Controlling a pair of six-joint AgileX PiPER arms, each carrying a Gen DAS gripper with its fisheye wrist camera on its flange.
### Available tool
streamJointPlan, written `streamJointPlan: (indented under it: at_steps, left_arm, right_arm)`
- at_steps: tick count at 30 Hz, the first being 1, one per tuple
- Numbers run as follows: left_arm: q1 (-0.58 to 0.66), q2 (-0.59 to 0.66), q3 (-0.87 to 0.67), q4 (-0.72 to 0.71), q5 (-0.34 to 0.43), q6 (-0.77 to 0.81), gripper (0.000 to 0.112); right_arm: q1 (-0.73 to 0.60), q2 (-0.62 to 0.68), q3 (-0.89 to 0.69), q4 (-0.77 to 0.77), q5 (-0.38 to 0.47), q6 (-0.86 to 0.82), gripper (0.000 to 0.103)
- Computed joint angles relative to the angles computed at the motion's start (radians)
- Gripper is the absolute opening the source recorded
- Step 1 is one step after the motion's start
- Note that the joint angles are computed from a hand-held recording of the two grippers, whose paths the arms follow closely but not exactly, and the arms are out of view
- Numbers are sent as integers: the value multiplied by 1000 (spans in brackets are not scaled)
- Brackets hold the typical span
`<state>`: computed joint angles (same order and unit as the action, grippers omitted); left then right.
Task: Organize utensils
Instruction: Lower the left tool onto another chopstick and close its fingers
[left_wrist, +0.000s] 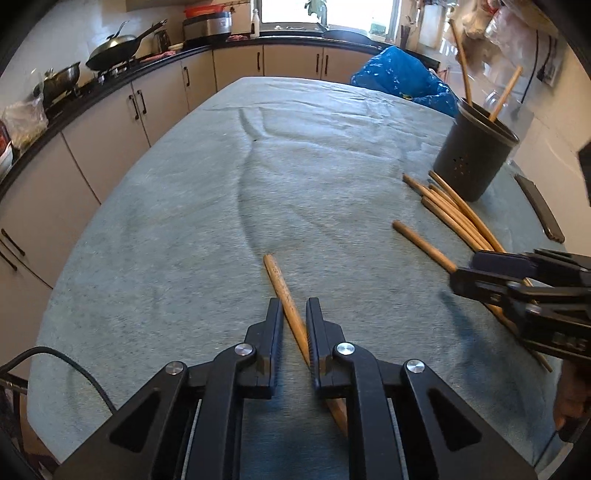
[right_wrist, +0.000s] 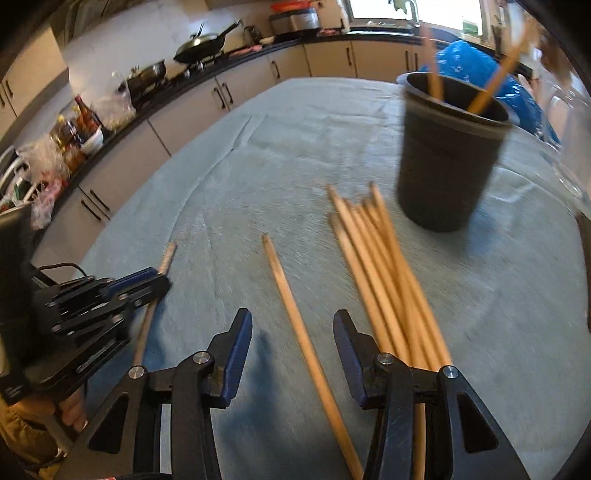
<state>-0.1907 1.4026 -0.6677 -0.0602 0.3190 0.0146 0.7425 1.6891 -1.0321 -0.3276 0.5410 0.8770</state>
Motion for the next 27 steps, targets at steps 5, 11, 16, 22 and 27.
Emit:
streamJointPlan:
  at_steps: [5, 11, 16, 22, 27]
  left_arm:
    - [69, 12, -9, -193, 9, 200, 13]
    - [144, 25, -23, -398, 44, 415, 13]
    - [224, 18, -16, -572, 89, 607, 23]
    - [293, 23, -28, -673, 157, 710, 38]
    - [235, 55, -71, -535, 120, 567, 39]
  right_arm:
    - [21, 123, -153, -58, 111, 15, 48]
    - [30, 257, -366, -41, 300, -103, 41]
    - [-18, 310, -477, 72, 391, -247, 41]
    - [-29, 320, -499, 90, 416, -279, 41]
    - [-31, 336, -523, 101, 431, -285, 41]
